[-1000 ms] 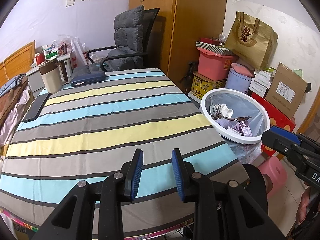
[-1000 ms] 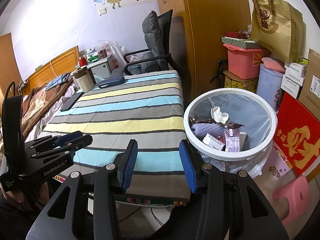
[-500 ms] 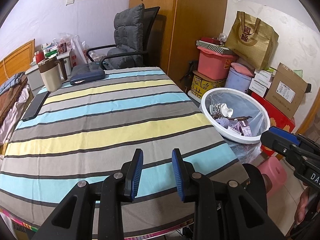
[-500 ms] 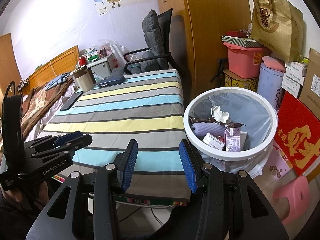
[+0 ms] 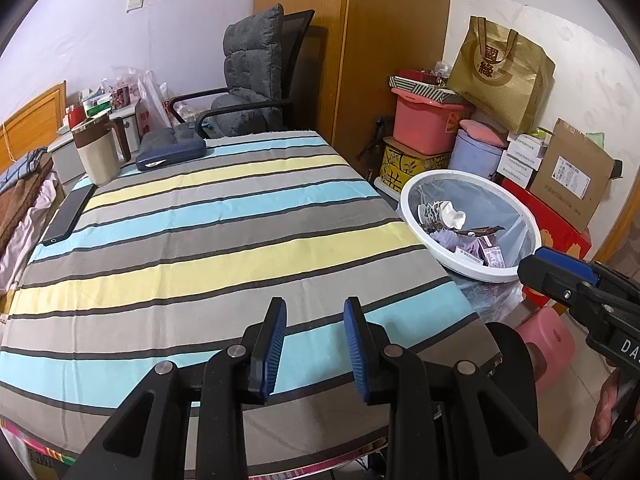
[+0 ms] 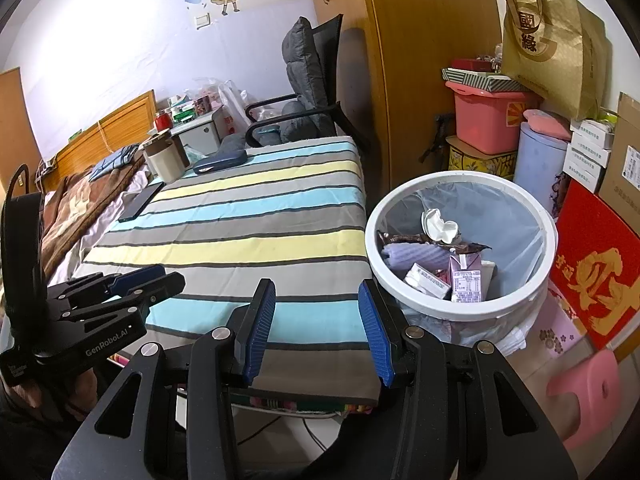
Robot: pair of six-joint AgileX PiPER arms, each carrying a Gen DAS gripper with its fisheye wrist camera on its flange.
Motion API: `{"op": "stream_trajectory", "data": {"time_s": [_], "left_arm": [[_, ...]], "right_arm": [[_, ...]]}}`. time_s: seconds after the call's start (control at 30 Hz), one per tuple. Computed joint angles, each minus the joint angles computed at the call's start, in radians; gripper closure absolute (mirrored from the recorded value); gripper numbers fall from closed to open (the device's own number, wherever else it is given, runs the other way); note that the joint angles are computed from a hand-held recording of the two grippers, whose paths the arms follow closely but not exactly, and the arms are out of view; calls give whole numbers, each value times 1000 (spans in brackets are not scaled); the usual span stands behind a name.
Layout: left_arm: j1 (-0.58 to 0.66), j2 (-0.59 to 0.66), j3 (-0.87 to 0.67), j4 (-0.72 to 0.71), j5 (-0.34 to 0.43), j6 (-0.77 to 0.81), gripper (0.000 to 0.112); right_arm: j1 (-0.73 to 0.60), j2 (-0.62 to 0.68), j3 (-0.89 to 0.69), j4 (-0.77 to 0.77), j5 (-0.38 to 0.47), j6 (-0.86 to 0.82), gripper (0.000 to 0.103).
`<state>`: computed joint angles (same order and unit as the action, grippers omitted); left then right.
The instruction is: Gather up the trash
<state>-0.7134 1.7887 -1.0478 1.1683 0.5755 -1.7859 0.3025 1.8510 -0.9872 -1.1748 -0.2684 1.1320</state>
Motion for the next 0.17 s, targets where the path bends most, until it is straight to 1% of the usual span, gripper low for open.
{"op": "stream_trajectory", "data": {"time_s": [0.17], "left_arm": [[0, 1, -1, -2, 7, -3, 83]], "right_arm": [[-1, 1, -1, -2, -1, 2, 57]]}}
